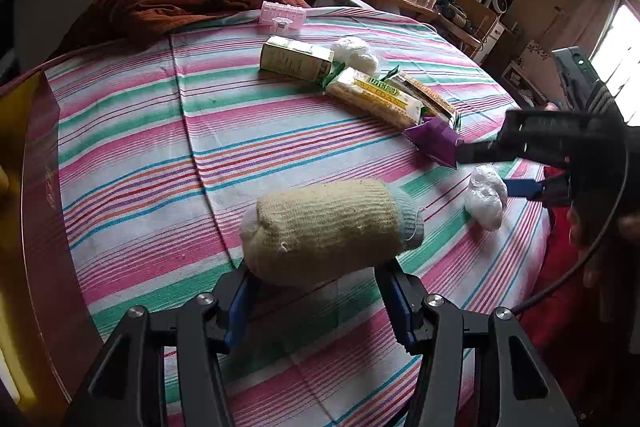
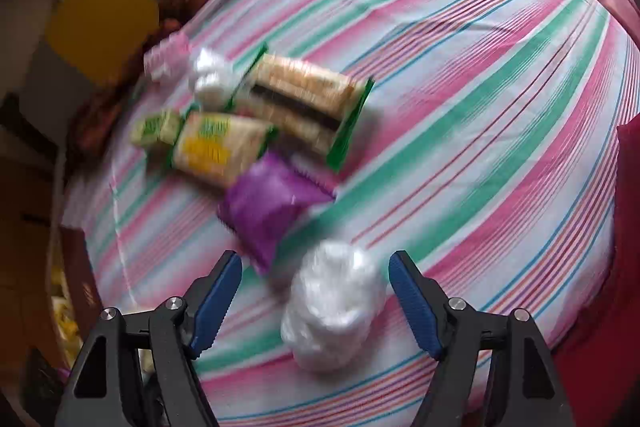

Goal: Organize objects
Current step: 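Carry the sock and plastic bag over the gold tray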

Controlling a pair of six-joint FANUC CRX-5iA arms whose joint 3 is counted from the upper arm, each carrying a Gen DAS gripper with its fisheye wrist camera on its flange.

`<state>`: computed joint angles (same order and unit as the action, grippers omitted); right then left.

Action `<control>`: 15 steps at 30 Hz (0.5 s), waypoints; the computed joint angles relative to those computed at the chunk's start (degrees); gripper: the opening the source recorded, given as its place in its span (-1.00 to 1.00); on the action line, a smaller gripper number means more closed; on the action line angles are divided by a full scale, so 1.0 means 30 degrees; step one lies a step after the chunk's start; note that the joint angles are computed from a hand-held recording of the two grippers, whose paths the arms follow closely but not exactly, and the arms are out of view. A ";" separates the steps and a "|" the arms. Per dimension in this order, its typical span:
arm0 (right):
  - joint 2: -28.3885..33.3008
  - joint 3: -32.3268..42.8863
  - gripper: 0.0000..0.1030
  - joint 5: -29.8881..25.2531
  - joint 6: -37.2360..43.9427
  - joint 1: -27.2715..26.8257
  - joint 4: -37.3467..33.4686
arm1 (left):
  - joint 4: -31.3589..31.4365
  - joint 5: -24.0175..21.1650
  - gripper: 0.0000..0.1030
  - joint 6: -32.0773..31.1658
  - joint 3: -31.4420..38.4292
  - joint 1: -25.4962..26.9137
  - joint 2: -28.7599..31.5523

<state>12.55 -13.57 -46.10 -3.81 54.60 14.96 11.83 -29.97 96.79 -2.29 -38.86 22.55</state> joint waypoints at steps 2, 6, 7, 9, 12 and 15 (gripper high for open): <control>0.0683 0.1033 0.48 -0.1390 0.1188 0.0160 -0.0362 | -0.0290 -0.0026 0.09 0.0176 0.0032 -0.0023 -0.0042; 0.1295 0.1820 -0.22 -0.2620 0.2172 0.0555 0.0118 | -0.0548 -0.0052 0.06 0.0371 0.0009 -0.0033 -0.0172; 0.1342 0.1863 -0.24 -0.2657 0.2315 0.0611 0.0242 | -0.0539 -0.0026 0.05 0.0384 -0.0068 -0.0019 -0.0241; 0.1166 0.1527 -0.25 -0.2359 0.2056 0.0940 0.1331 | -0.0621 0.0106 0.05 0.0501 -0.0278 -0.0003 -0.0480; 0.0387 0.0338 -0.25 -0.0775 0.1295 0.1574 0.3433 | -0.1186 0.0427 0.05 0.0776 -0.0627 -0.0064 -0.1121; 0.0099 -0.0155 -0.25 -0.0535 0.0347 0.2319 0.5808 | -0.1169 0.0897 0.05 0.0667 -0.1211 0.0002 -0.1897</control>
